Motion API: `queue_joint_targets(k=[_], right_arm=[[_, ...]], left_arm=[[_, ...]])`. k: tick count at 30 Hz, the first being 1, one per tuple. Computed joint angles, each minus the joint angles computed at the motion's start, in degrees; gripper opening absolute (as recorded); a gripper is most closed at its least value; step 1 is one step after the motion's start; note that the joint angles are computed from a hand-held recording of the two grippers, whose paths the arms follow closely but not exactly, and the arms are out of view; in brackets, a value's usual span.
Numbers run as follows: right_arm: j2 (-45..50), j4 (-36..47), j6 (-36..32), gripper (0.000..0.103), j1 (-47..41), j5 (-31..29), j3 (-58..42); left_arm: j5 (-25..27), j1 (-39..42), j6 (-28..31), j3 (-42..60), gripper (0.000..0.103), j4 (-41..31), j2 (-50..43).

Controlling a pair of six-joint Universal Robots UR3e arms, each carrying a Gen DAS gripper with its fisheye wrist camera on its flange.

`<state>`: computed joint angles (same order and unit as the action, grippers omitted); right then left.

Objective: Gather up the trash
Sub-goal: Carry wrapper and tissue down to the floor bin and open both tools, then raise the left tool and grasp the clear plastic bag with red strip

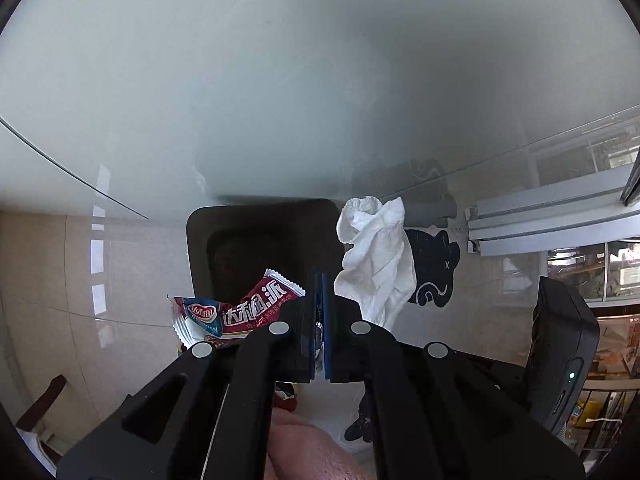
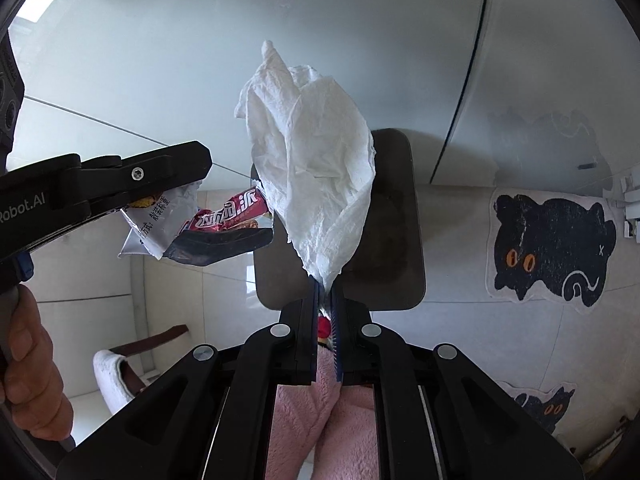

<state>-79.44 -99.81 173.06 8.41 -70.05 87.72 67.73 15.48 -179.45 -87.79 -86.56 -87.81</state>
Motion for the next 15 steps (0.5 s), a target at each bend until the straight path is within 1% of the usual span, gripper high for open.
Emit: queue_joint_targets(k=[2, 3, 4, 5, 6, 7, 8, 11, 13, 14, 15], right_arm=[[1.41, -1.87, -0.1, 0.01, 0.43, -0.39, 0.68], [1.92, -2.64, 0.11, 0.01, 0.7, -0.69, 0.91], [2.25, -3.27, 0.34, 0.012, 0.85, -0.92, 1.2], [2.5, -3.89, 0.47, 0.014, 0.85, -0.93, 1.52], [2.33, -4.09, 0.61, 0.023, 0.8, -0.79, 1.64], [2.16, -4.56, 0.35, 0.046, 0.42, -0.38, 2.07], [1.62, -4.93, 0.02, 0.056, 0.07, 0.08, 2.5], [1.18, -3.41, -0.47, 0.061, 0.26, -0.9, 0.76], [0.18, -0.75, -0.71, 0.076, 0.15, -1.76, -1.22], [-0.65, 1.3, -1.11, 0.076, -0.16, -1.91, -2.56], [-1.42, 4.2, -1.45, 0.077, -0.5, -2.02, -4.64]], left_arm=[[-0.08, 0.36, 0.36, -0.61, 0.004, 1.16, -0.64], [-0.19, 0.54, 0.28, -1.06, 0.011, 1.81, -0.77], [-0.5, 0.88, 0.39, -1.4, 0.021, 2.25, -0.87], [-0.52, 1.04, 0.26, -1.82, 0.023, 3.08, -0.69], [-0.14, 1.09, 0.34, -2.18, 0.025, 3.89, -0.67], [-0.06, 1.26, 0.48, -2.53, 0.031, 4.2, -0.6], [-0.43, 1.56, 0.53, -2.33, 0.032, 3.9, -0.48], [-0.05, 1.54, 0.04, -0.36, 0.038, 2.77, -0.42], [-0.07, 2.03, 0.15, 1.15, 0.045, 1.14, -0.12], [-0.05, 2.27, 0.34, 2.75, 0.047, -0.69, 0.4], [0.08, 2.61, 0.63, 4.24, 0.052, -2.53, 1.17]])
